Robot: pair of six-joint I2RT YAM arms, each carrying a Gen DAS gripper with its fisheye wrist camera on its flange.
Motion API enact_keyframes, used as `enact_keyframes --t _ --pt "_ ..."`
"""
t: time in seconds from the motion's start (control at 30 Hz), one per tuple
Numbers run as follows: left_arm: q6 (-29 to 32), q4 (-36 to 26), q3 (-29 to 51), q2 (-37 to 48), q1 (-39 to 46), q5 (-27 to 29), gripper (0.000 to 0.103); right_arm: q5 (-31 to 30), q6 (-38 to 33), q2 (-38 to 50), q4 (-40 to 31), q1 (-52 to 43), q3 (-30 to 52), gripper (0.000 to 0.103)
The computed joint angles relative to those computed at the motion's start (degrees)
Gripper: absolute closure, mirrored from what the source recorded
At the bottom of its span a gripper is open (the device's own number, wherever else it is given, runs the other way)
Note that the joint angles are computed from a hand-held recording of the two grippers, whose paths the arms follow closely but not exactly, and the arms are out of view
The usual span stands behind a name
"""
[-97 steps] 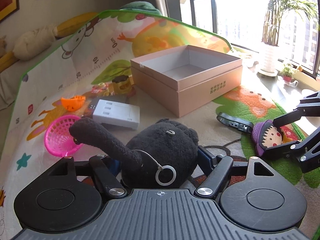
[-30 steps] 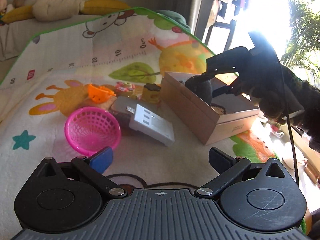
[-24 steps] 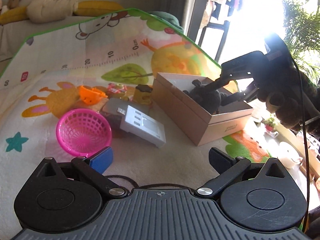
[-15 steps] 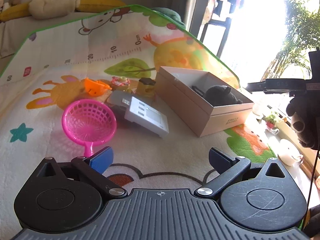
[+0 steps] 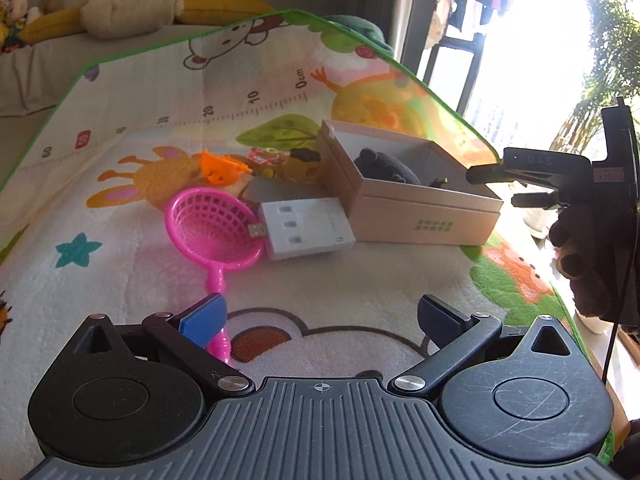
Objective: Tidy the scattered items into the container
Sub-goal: 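Lower right gripper onto white charger block and close on it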
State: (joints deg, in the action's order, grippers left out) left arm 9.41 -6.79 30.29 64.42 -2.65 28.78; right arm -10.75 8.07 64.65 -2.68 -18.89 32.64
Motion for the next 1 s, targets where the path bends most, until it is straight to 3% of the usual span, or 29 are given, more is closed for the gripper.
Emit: enact_keyframes --t 0.1,0.2,0.33,0.47,0.67,0.7,0.73,0.77,0.87,1.0 --pt "0.6 -0.7 -0.4 -0.5 1.0 -0.9 0.0 6.3 -4.8 -8.5 1.8 7.5 -4.5 0.0" --pt "-0.2 0.0 -0.6 0.0 0.5 -6.1 0.0 11.1 -10.9 -12.9 -0.2 18.2 -6.0 0.0" --pt "-0.9 0.0 0.0 0.6 2.7 -9.5 0.0 14.7 -11.2 -3.7 -1.1 30.5 -3.2 0.02" --pt "0.8 -1.3 0.2 0.1 7.3 -7.8 0.0 21.2 -7.4 7.9 4.6 37.8 -0.6 0.018" --pt "0.9 -1.5 0.8 1.4 10.0 -7.1 0.0 22.4 -3.5 19.0 8.0 40.6 4.4 0.008" --pt "0.7 -1.4 1.0 1.7 10.0 -7.0 0.0 22.7 -3.1 20.1 8.0 40.6 5.1 0.009" --pt "0.7 -1.4 1.2 1.9 9.9 -7.0 0.0 22.7 -2.7 21.1 7.6 40.4 6.1 0.021" --pt "0.6 -1.3 1.3 2.1 9.7 -6.9 0.0 21.9 -2.5 20.8 7.1 39.9 6.2 0.023" --pt "0.3 -0.6 1.7 3.0 8.7 -6.6 0.0 18.9 -2.9 15.9 4.5 38.0 4.3 0.023" --pt "-0.1 0.4 1.7 4.1 6.8 -6.6 0.0 16.0 -5.2 1.6 -4.4 33.4 -2.1 0.023"
